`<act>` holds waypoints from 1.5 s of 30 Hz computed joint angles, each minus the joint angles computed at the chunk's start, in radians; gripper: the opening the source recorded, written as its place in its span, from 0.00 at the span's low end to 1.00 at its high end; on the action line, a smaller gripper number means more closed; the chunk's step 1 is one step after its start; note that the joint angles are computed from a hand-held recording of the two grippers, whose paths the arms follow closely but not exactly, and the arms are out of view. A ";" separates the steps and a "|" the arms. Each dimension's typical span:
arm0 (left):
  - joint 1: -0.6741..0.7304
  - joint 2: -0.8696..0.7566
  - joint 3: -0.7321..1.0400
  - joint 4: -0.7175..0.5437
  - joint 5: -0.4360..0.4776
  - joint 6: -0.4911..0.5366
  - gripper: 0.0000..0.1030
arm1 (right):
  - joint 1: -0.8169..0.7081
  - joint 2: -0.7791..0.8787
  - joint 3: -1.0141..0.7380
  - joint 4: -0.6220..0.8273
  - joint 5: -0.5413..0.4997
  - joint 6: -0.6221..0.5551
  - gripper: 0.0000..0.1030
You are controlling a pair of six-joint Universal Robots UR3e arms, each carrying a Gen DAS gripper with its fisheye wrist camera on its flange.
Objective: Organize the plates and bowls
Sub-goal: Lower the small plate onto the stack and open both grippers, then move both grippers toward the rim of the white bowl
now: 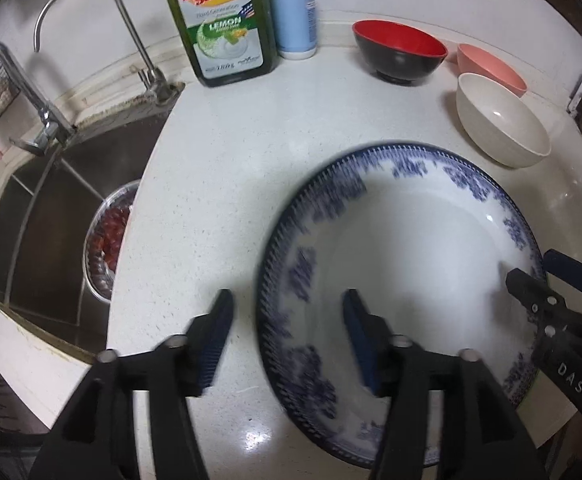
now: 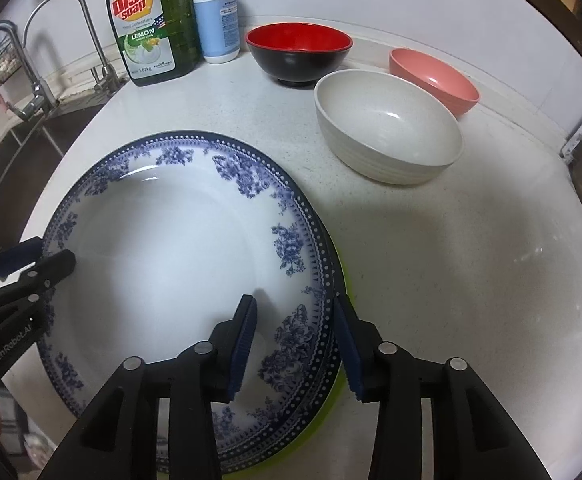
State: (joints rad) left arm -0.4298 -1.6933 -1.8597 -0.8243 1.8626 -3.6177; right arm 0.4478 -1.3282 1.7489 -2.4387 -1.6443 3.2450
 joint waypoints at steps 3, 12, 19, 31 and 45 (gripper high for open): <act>-0.024 -0.008 0.037 -0.015 0.046 0.024 0.66 | -0.010 -0.019 0.021 -0.007 0.013 0.003 0.54; -0.093 -0.080 0.209 0.003 0.108 0.094 0.69 | -0.054 -0.161 0.094 -0.039 0.021 0.008 0.56; -0.124 -0.177 0.364 0.027 0.115 0.149 0.69 | -0.117 -0.260 0.119 -0.045 0.002 0.008 0.56; -0.131 -0.325 0.615 -0.020 0.087 0.221 0.69 | -0.217 -0.285 0.112 -0.043 -0.024 0.001 0.56; -0.092 -0.472 0.822 -0.062 0.051 0.288 0.69 | -0.321 -0.181 0.025 -0.072 0.038 0.009 0.56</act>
State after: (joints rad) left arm -0.5216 -2.1650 -1.0373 -0.8868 1.9136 -3.3295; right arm 0.1265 -1.5090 1.7744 -2.5102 -1.6061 3.2545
